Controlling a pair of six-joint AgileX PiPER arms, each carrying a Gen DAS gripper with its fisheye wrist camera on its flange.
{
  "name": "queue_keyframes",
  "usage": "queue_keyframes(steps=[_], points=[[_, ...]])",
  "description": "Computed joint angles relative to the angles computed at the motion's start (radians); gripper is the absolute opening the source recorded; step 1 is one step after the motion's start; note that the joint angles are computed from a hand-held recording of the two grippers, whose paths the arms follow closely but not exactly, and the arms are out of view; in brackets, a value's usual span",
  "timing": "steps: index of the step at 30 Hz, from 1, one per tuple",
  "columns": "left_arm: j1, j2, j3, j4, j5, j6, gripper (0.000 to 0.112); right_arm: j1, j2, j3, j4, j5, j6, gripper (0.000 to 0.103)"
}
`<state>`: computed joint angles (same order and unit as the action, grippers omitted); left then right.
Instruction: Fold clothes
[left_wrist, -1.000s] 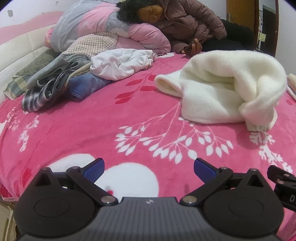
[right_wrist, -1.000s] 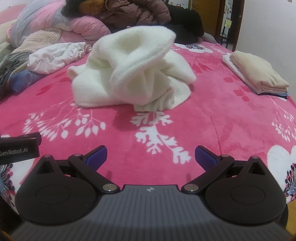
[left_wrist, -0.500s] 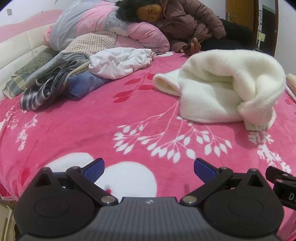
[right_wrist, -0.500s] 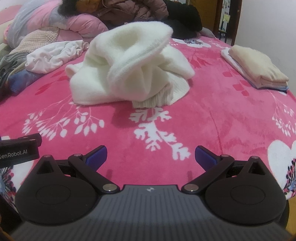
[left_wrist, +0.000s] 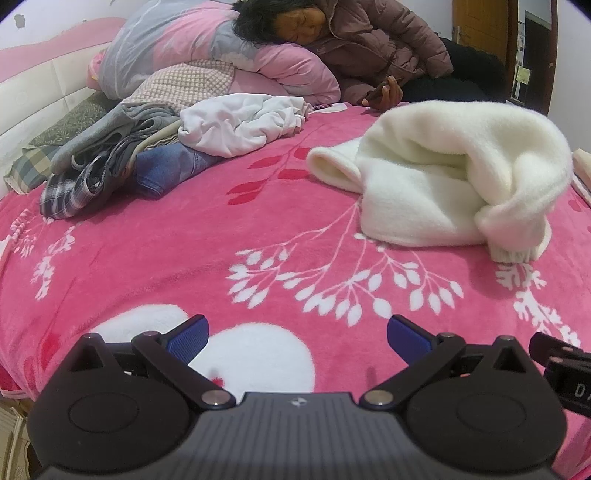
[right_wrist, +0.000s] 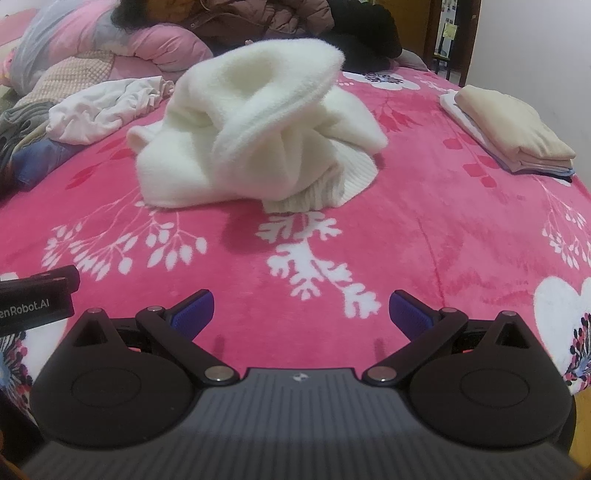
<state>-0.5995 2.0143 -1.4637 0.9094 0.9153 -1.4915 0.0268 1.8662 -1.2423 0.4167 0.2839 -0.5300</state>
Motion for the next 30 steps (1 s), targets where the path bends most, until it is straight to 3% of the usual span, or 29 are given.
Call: queue_keyframes(steps=[14,30], points=[[0.004,-0.008,0.010,0.002,-0.001,-0.004,0.103,0.008,-0.015,0.010,0.044,-0.019,-0.056,0.102],[0.000,-0.031,0.022,0.011,0.027,-0.017,0.103,-0.004,-0.038,-0.005,0.184,0.027,-0.170,0.102]])
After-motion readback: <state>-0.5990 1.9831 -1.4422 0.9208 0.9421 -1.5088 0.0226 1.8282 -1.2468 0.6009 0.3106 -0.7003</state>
